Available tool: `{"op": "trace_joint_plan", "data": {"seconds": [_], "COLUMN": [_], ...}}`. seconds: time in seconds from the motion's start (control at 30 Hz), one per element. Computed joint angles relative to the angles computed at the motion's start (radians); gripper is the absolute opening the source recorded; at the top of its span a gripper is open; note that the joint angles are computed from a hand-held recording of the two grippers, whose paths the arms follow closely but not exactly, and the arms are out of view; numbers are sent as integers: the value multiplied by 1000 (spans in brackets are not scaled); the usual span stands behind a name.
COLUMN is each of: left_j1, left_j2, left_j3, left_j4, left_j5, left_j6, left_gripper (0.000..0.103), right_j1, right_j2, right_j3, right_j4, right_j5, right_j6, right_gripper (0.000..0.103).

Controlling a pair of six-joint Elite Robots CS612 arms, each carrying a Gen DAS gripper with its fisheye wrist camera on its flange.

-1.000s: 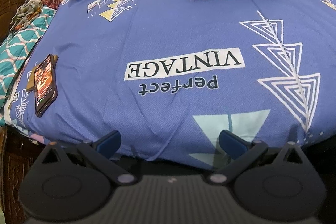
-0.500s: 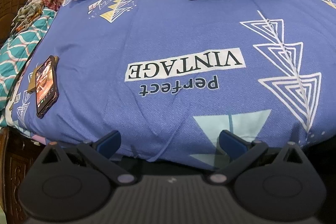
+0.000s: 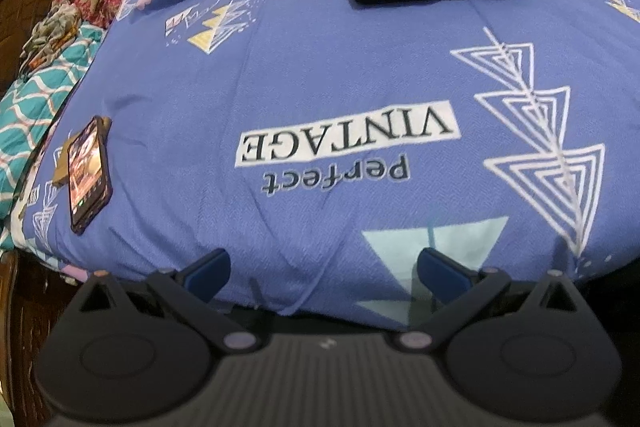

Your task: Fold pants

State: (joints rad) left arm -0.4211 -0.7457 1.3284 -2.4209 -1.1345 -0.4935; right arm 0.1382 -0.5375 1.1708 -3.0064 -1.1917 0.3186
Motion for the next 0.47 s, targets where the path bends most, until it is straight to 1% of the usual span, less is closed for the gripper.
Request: {"op": "trace_joint_plan", "data": {"seconds": [0.27,0.47], "left_j1": [4,4], "left_j2": [9,16], "left_j3": [-33,-53], "left_j4": [-40,-99], "left_j5": [-30,-48], "left_j6": [44,75], "left_gripper": [103,103], "right_j1": [0,-1], "right_j2": [4,11], "right_j3": [-20,-42], "right_j4": [-45,-77], "right_j5": [-32,-49], "right_j6": [-8,-13], "right_gripper": [103,103]}}
